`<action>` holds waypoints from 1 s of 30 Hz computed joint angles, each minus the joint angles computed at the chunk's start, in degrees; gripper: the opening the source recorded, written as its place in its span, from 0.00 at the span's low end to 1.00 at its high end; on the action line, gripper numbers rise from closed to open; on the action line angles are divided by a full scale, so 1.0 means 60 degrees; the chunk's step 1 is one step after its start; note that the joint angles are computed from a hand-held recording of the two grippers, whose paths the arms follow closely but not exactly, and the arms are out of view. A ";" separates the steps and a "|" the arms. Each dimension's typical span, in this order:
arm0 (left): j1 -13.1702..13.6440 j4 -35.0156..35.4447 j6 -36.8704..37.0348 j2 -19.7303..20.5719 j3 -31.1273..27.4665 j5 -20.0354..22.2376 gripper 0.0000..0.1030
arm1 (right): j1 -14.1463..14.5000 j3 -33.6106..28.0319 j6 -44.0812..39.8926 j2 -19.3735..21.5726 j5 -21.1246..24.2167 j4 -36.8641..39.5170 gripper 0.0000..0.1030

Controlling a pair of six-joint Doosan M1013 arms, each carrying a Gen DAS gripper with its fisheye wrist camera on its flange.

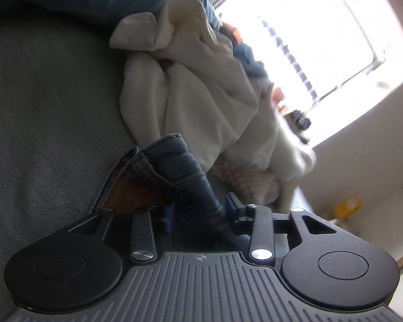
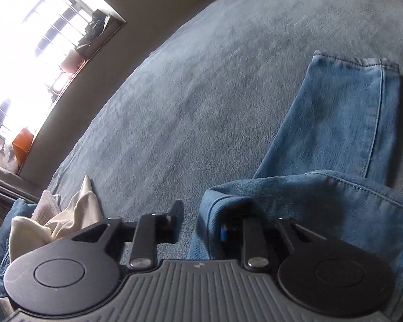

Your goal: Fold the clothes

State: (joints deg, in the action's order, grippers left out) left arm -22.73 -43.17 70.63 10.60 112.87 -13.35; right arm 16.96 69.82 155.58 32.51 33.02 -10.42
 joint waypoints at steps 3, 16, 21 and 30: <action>0.0030 0.1222 -0.1830 0.0024 0.0212 -0.0769 0.48 | -0.0079 0.0287 -0.0290 -0.0112 -0.0436 0.0491 0.41; -0.0233 -0.2233 0.2598 -0.0198 0.0164 -0.0919 0.56 | -0.0204 -0.1807 -0.4211 0.0440 0.4737 0.2388 0.74; -0.0441 -0.2898 0.4152 -0.0739 0.0426 -0.1016 0.64 | 0.0111 -0.1297 -0.4493 -0.0074 0.4401 0.1722 0.74; -0.0866 -0.0064 0.0718 -0.1807 0.1660 0.0625 0.66 | 0.0296 0.2026 -0.6855 -0.1607 0.2298 0.7918 0.75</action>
State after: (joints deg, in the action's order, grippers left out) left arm -27.93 -43.55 74.94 -0.24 122.82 -9.60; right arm 18.73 81.98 114.45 22.87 46.81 37.09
